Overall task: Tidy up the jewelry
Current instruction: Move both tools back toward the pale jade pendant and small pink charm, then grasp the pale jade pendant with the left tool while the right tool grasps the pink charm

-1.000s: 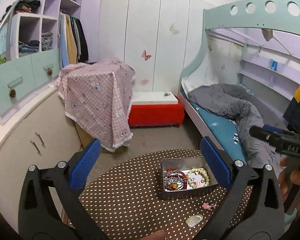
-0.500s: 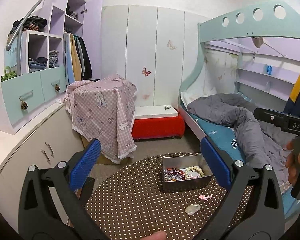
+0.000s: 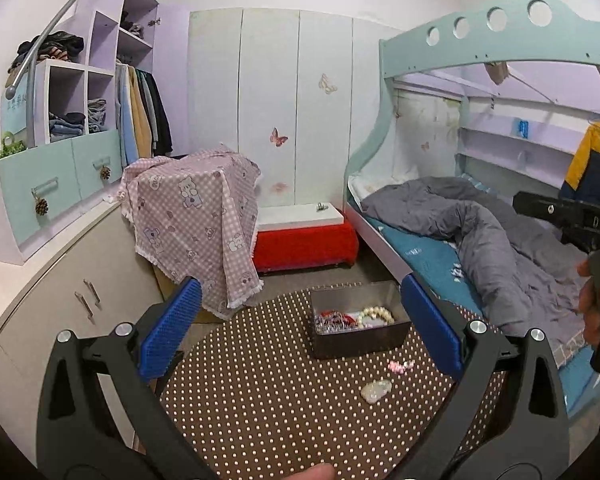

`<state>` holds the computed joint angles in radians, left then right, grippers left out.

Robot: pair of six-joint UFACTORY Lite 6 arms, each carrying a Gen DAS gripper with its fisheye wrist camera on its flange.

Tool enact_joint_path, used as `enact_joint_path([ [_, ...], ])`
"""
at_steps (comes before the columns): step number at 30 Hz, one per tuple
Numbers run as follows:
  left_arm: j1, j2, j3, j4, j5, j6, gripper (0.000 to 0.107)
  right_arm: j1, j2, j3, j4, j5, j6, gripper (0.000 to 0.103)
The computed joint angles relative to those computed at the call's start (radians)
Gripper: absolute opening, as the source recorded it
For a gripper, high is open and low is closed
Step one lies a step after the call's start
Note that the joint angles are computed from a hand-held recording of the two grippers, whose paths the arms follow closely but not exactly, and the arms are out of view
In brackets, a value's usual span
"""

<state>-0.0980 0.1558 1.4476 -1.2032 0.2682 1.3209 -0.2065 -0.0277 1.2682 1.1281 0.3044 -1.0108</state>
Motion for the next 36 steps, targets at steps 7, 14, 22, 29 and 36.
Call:
enact_joint_path([
  [7, -0.017, -0.013, -0.129, -0.218, 0.000, 0.280, 0.097, 0.008, -0.032, -0.117, 0.111, -0.031, -0.118, 0.096],
  [14, -0.046, 0.102, -0.161, -0.299, 0.019, 0.426, 0.097, 0.006, 0.042, -0.195, 0.196, -0.031, -0.203, 0.096],
  [22, -0.122, 0.395, 0.040, 0.028, 0.008, 0.166, 0.097, -0.002, 0.163, -0.175, 0.203, -0.023, -0.215, 0.096],
  [29, -0.180, 0.627, 0.304, 0.420, 0.069, -0.201, 0.097, 0.000, 0.294, -0.094, 0.056, -0.010, -0.088, 0.096],
  [36, -0.176, 0.741, 0.474, 0.489, 0.260, -0.256, 0.032, 0.007, 0.385, -0.038, 0.007, -0.017, -0.062, 0.096],
])
